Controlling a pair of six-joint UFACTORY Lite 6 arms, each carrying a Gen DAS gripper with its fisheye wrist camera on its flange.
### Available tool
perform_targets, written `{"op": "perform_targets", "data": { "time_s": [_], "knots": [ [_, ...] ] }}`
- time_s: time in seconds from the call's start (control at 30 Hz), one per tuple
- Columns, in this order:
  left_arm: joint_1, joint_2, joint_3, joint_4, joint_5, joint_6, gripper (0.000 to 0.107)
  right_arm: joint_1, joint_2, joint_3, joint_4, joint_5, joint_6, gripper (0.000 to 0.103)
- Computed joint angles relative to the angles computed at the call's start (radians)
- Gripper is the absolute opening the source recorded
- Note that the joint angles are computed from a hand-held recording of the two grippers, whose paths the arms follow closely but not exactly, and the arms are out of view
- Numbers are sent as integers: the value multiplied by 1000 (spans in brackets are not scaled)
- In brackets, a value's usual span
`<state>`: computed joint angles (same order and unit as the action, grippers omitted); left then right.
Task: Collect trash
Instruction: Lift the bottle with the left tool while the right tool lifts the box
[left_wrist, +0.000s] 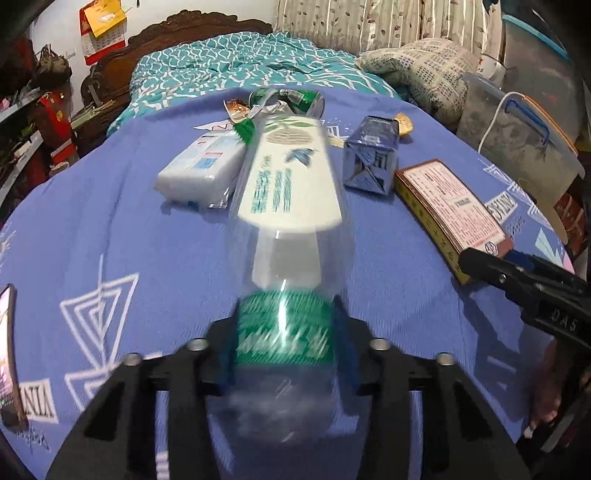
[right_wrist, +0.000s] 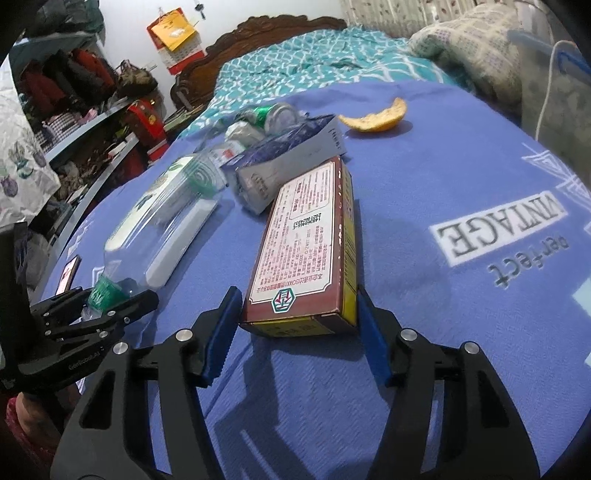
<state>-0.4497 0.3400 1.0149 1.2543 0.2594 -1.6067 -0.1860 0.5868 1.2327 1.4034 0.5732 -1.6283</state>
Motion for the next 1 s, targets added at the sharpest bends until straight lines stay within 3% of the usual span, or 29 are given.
{"op": "perform_targets", "data": {
  "time_s": [0.37,0.4,0.43,0.5,0.7,0.73,0.8,0.9,1.0],
  "knots": [
    [-38,-88,-107,67,6,-112,40,-13,-79,-116,-22,34,-63,63],
    [-38,-80,-96,49,15,-97,51,-12,-84,-123,-16,26,-70,64],
    [-40,-69,-81,36,31,-85,72,-8,-90,-129,-11,12,-75,65],
    [-43,-69,-72,79,55,-134,81,2,-100,-139,9,-20,-91,78],
    [-13,-64,-26,45,48,-78,80,11,-128,-161,83,-57,-170,79],
    [-10,-61,-25,52,42,-86,73,16,-132,-167,94,-61,-191,79],
    [1,-62,-36,87,-13,-107,59,24,-125,-163,79,-61,-192,64],
    [-36,-65,-45,125,23,-131,59,6,-113,-147,36,-25,-163,63],
    [-37,-120,-99,180,-50,-185,58,-60,-102,-123,8,47,-116,63]
  ]
}}
